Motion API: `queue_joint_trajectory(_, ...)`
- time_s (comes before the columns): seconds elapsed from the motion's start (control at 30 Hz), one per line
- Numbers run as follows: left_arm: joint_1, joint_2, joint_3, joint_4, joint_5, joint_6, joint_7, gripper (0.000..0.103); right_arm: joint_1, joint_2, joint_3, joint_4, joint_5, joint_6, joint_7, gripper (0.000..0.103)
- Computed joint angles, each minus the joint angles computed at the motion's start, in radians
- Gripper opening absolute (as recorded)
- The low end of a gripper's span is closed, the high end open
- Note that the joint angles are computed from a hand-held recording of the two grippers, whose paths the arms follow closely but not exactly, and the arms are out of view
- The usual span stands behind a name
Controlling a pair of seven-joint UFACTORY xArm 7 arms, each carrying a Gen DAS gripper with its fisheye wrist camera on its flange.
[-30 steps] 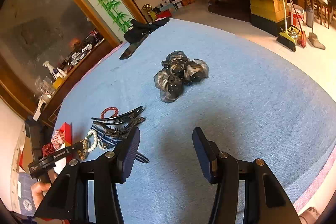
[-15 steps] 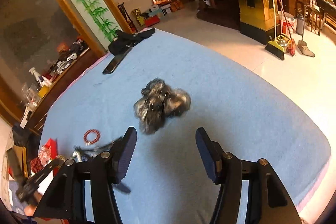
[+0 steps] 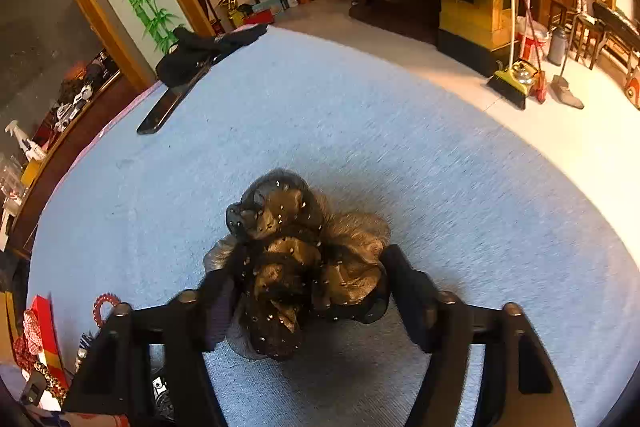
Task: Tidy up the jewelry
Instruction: 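Grasp the leopard-print bracelet with the left tool while the right tool grasps the black sheer scrunchie, then carry the leopard bracelet and black scrunchie over to the tray with both tools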
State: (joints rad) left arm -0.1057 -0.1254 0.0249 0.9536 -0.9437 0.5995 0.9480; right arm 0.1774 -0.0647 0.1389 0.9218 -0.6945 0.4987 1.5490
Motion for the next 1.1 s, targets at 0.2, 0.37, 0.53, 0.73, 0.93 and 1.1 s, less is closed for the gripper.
queue_joint_trajectory(0.2, -0.026, -0.02, -0.004, -0.032, -0.035, -0.066, 0.043, 0.005, 0.003, -0.026, 0.025, -0.021, -0.221, -0.023, 0.146, 0.022)
queue_joint_trajectory(0.37, -0.032, -0.017, -0.003, -0.039, -0.048, -0.095, 0.052, 0.005, -0.007, -0.067, 0.054, -0.03, -0.402, -0.028, 0.269, 0.022)
queue_joint_trajectory(0.53, -0.041, -0.022, -0.006, -0.053, -0.045, -0.125, 0.064, 0.005, -0.033, -0.096, 0.049, -0.065, -0.471, -0.117, 0.337, 0.022)
queue_joint_trajectory(0.73, -0.049, -0.017, -0.003, -0.053, -0.055, -0.148, 0.082, 0.005, -0.044, -0.092, 0.061, -0.05, -0.516, -0.158, 0.36, 0.022)
queue_joint_trajectory(0.93, -0.057, -0.027, 0.0, -0.064, -0.091, -0.185, 0.127, 0.005, -0.025, -0.115, 0.082, -0.051, -0.547, -0.144, 0.397, 0.022)
queue_joint_trajectory(1.1, -0.064, -0.04, 0.005, -0.073, -0.116, -0.202, 0.153, 0.005, 0.004, -0.146, 0.129, -0.064, -0.529, -0.15, 0.434, 0.022)
